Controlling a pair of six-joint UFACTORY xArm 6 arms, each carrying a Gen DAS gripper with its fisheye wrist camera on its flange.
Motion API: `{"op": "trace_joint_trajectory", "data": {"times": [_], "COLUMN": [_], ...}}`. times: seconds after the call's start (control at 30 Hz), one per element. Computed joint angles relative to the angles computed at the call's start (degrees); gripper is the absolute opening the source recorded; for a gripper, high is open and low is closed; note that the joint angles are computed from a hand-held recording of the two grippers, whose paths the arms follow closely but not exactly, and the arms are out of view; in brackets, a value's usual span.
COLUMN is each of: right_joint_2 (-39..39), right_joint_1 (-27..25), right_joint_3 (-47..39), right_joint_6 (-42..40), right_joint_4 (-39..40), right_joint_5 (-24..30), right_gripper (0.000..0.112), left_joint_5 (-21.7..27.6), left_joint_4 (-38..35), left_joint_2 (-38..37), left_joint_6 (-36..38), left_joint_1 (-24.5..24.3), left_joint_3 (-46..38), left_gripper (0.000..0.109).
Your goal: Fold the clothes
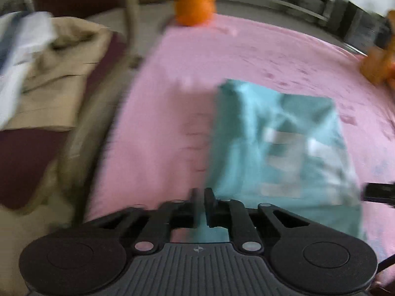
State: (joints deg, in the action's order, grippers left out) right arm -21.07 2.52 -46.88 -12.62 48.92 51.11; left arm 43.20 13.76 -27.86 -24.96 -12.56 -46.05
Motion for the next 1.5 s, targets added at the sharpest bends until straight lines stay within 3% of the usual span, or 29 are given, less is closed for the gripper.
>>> {"op": "trace_joint_trajectory", "data": {"times": [0.07,0.17,0.23,0.3,0.4,0.47,0.5,0.67,0.73,0.83,0.93,0.97,1.0,1.07,1.17,1.23,1.37,1.5], "right_joint_2": [-3.0,-5.7,-5.2,-3.7,0.5,2.0,2.8,-2.6,-5.6,-9.0,-10.7,-10.7,-10.1,-8.6,-6.6,-7.1,-9.5,-14.7], "right_joint_1": [0.4,-0.1,0.4,1.7,3.0,2.1,1.6,-1.5,-2.6,-4.2,-2.5,-1.8,-0.4,2.5,6.2,6.0,4.6,1.3], "right_joint_3": [1.1,2.8,3.1,3.0,1.8,1.2,0.8,0.4,1.3,2.7,4.4,4.8,4.9,4.8,4.1,3.8,4.1,5.4], "right_joint_6": [2.1,-0.8,-5.0,-9.2,-10.8,-8.1,-6.6,-2.3,-1.4,-1.8,-4.9,-6.4,-7.5,-8.9,-7.2,-7.0,-6.8,-7.9], "right_joint_4": [-3.5,3.2,9.2,13.7,17.8,15.2,13.7,2.2,0.3,0.6,3.6,5.1,6.3,7.5,2.0,-0.2,-3.2,-1.7], "right_joint_5": [-1.0,0.9,2.2,1.8,1.4,4.7,6.5,13.5,14.5,14.9,10.0,8.6,7.3,4.6,2.6,5.1,9.9,12.6], "right_gripper": [0.022,0.022,0.022,0.022,0.022,0.019,0.009,0.014,0.019,0.029,0.026,0.018,0.016,0.016,0.017,0.016,0.016,0.024], "left_joint_5": [-3.9,-9.9,-13.8,-14.6,-8.8,-4.7,-2.9,3.9,4.1,-0.5,-7.3,-7.9,-8.2,-6.4,-2.1,0.6,4.6,1.2], "left_joint_4": [-4.7,-17.1,-17.2,-16.5,-16.4,-12.5,-10.1,-7.8,-7.9,-13.0,-13.5,-13.3,-13.1,-10.8,-5.4,-5.1,-10.2,-20.8], "left_joint_2": [-2.4,-4.5,-2.4,0.7,2.9,1.1,-0.5,-8.4,-11.7,-15.0,-13.8,-12.8,-11.7,-10.1,-9.0,-11.3,-14.3,-18.3], "left_joint_6": [3.3,14.6,15.8,15.7,17.2,17.1,17.0,14.1,14.0,16.3,15.3,15.3,15.3,15.7,15.5,17.0,18.8,22.3], "left_joint_1": [-0.4,-1.9,-3.9,-4.7,-5.4,-6.1,-6.7,-8.0,-8.8,-8.3,-8.0,-8.3,-8.7,-9.9,-12.3,-12.7,-11.2,-6.5], "left_joint_3": [2.3,5.2,5.0,3.6,1.5,2.1,2.7,6.4,8.2,10.6,11.3,11.1,10.7,9.9,9.3,9.7,9.8,10.4], "left_gripper": [0.007,0.011,0.015,0.015,0.014,0.016,0.016,0.015,0.014,0.015,0.015,0.015,0.015,0.015,0.015,0.015,0.014,0.02]}}
